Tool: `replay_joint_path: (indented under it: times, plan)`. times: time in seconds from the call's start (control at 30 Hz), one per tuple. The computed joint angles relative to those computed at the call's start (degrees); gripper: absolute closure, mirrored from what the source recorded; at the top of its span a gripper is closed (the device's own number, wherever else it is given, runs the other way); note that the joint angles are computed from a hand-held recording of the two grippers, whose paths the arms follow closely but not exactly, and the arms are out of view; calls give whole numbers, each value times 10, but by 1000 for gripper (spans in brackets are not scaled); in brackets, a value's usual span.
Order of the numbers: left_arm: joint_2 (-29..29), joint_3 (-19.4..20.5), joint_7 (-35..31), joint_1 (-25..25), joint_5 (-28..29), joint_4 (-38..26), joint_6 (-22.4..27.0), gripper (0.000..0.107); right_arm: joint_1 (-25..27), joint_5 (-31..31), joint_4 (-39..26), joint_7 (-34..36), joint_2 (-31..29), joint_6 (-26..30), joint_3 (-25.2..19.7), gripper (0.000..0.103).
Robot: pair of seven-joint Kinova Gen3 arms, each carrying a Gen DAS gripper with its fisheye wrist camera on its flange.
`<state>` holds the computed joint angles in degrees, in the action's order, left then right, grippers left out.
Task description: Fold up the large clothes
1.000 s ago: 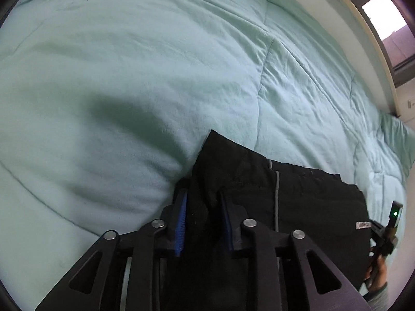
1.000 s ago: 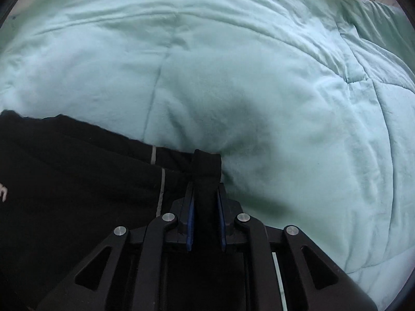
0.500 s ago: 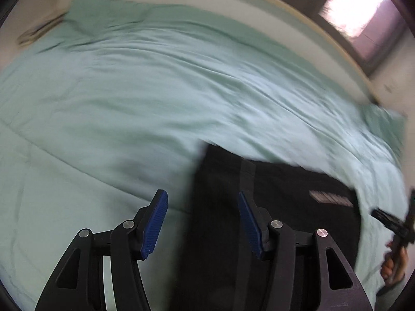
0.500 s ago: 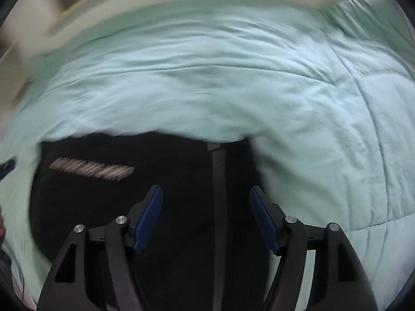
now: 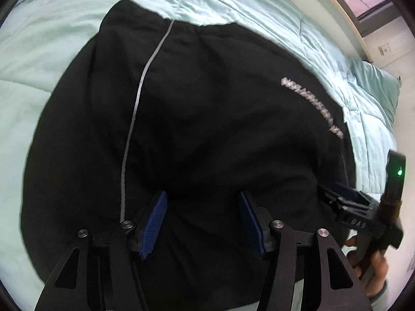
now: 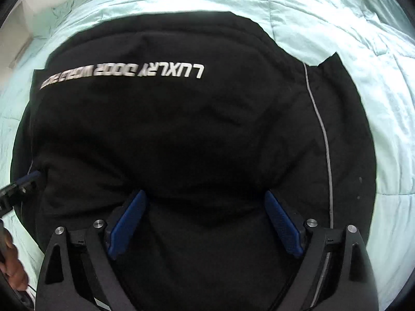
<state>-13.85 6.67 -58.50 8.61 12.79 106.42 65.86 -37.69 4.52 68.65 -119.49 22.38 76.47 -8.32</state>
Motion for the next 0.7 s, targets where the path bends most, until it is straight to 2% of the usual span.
replay_joint_path:
  times: [0.17,0.2,0.27,0.33,0.43,0.57,0.7]
  plan:
    - [-64,1,6,-7,-29,-19,45,48,35,-60,66,-9,-72,-45,2,11]
    - [-77,5,16,-13,-40,-19,61,48,48,-63,85,-11,-92,-55,-10,11]
    - [-92,6,32,-27,-50,-6,83,48,42,-41,105,-16,-116,-46,-18,11]
    - [-99,-19,29,-33,-31,30,82,48,24,-18,117,-23,-120,-24,-23,11]
    - [-79,-39,7,-39,-4,69,53,47,25,-27,152,-31,-115,-43,-33,10]
    - [-45,-10,21,-44,-24,30,70,46,19,-23,153,-50,-98,-46,-31,8]
    - [-64,-10,17,-37,-27,18,87,46,40,-51,149,-36,-115,-37,-27,9]
